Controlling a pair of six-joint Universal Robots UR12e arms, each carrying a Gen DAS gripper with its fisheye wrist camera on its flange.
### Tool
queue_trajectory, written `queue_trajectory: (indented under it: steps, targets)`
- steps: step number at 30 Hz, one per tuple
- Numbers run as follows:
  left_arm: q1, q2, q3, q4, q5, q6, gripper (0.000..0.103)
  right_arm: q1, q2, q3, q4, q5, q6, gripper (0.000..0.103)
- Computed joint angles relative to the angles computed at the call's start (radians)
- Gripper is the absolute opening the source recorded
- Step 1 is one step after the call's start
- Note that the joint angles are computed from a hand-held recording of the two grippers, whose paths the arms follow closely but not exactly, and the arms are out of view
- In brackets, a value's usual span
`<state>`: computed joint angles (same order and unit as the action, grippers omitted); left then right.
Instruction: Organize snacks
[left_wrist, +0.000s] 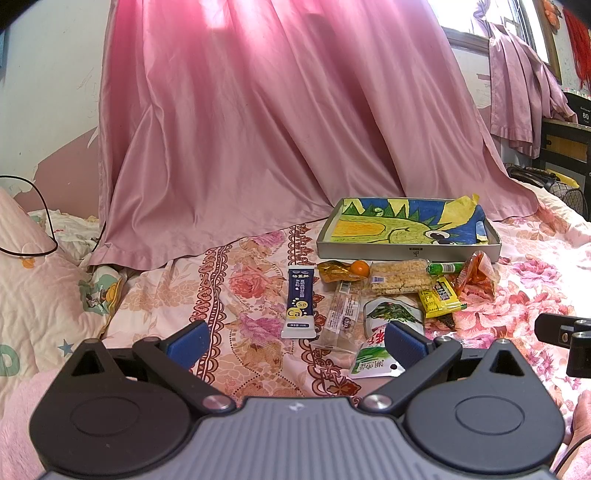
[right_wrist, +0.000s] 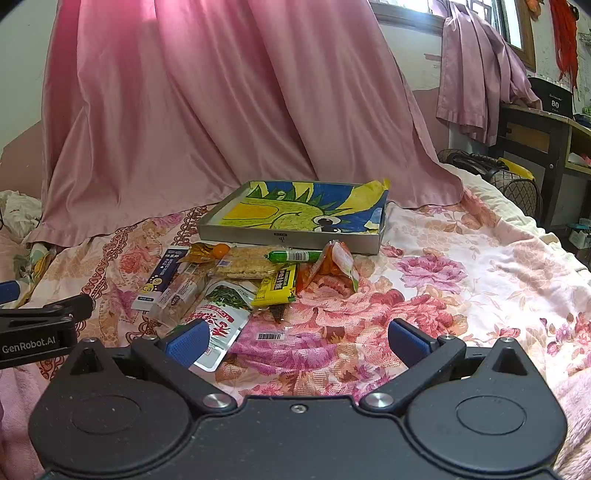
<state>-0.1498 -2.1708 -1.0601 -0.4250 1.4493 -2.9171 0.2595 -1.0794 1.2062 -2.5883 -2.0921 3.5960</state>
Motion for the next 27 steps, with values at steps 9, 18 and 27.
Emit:
queue_trajectory:
  steps: [9,18,27]
  targets:
    - [0.001,0.0,0.0,-0.001,-0.004,-0.001,0.103,0.0,0.0,0.0,0.0,0.0,0.001,0.102]
    - [-0.001,0.003,-0.005,0.0,-0.005,-0.002,0.103,0.0,0.0,0.0,0.001,0.0,0.002,0.102]
    - [0.003,0.002,0.005,-0.023,-0.021,-0.015,0.103,0.003,0.003,-0.005,0.0,-0.006,0.006,0.102]
